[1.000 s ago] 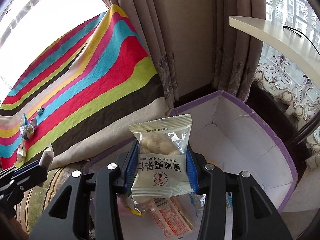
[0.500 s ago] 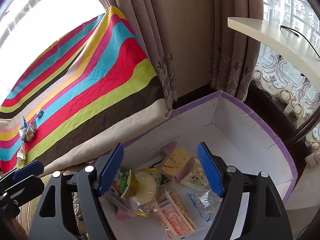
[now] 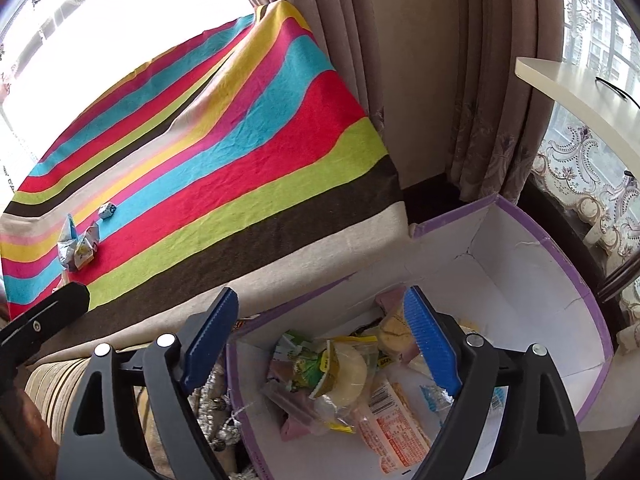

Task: Organize snacks
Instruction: 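Move both tools back over the remaining snacks on the table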

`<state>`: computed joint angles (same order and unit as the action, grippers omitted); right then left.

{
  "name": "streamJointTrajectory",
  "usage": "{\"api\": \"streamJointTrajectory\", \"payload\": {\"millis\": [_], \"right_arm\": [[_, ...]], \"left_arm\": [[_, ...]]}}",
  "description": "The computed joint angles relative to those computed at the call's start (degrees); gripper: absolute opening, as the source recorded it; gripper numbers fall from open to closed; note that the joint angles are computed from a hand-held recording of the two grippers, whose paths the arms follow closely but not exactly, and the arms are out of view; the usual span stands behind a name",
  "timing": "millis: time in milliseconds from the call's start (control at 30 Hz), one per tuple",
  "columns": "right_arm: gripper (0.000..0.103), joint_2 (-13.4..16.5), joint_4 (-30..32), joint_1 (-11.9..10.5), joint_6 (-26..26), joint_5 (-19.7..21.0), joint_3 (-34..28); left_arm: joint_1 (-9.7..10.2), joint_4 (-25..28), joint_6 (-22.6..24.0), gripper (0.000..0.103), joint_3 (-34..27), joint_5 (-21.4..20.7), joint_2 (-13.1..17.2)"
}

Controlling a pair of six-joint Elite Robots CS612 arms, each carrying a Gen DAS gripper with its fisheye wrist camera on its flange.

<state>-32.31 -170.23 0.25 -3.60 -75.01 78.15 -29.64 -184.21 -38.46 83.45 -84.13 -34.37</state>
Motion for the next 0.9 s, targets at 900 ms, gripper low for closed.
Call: {"api": "streamJointTrajectory", "payload": {"millis": [900], "right_arm": [[0.087,1.42,1.76,8.93,-7.24,2.98,-5.05]], "left_arm": [[9.05,-2.22,-15.25,0.066,9.06,9.39,-3.10]]}}
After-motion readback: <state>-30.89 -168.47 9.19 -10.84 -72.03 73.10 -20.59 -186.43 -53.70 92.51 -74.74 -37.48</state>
